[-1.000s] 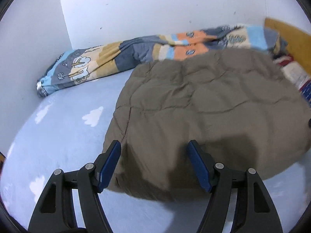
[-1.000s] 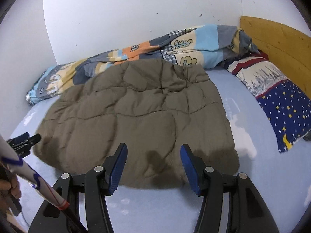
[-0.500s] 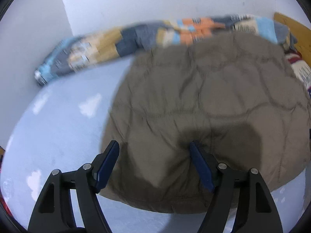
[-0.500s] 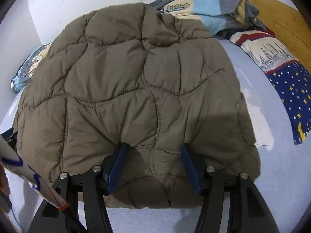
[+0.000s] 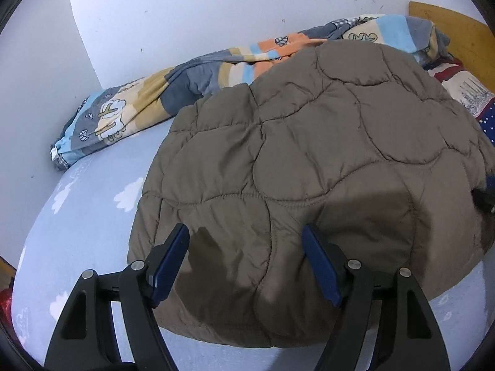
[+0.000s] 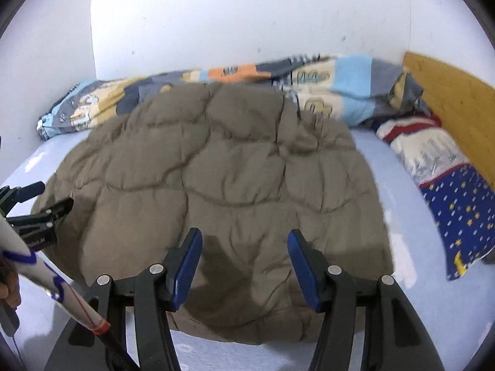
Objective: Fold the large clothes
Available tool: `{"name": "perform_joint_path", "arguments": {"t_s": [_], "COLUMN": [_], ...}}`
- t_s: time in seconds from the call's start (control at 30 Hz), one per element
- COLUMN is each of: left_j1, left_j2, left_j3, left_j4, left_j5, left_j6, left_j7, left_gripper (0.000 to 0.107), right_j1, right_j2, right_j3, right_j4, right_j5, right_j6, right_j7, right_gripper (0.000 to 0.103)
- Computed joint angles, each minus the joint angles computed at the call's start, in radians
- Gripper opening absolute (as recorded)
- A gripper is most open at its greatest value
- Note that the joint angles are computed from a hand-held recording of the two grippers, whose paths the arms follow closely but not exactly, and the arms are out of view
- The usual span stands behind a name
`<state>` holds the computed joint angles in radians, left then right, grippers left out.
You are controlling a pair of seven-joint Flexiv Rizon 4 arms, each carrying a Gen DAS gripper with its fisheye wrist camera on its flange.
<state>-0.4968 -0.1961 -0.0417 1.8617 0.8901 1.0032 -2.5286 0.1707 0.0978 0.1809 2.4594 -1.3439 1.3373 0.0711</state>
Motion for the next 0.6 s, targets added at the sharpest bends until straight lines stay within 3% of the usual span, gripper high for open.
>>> {"name": "perform_joint_path", "arguments": {"t_s": [0.03,0.13,0.3,0.4,0.6], "left_j1": [-0.004,-0.018,-0.024,-0.017,0.000], "left_j2": [0.002,0.021,0.058,0.064,0.051], "left_j3": [-0.001,-0.002,-0.024,-0.041,-0.051], "left_j4": [-0.003,-0.005,-0.007,-0.007,-0.012], "left_j5": [0.000,0.036,0.117,0.133,0.117], "left_j6": [-0.011,-0.028,-0.061,-0.074,-0.083], "left_j7": [-0.007,-0.046,-0.101,-0.100,-0.079], "left_gripper": [0.075,0.075,0.075,0.075,0.075], "right_j1": [0.007,-0.020,-0.033,-0.066,-0.053], "right_j2": [-0.028,-0.034,0.064,0.110,0.125], "right_j3": [-0.011,-0.023,0.021,0.018,0.036], "right_j4": [0.009,0.028,0.037,0.057,0.082], "right_j5": [0.081,0.111,0.127,0.125,0.376], "right_j6": [0.043,0.130,0.022,0.026,-0.039], "right_j7": [-0.038,0.000,-0.012,0.014,-0.105], "right_gripper": [0.062,0.062,0.062,0.062,0.062]}}
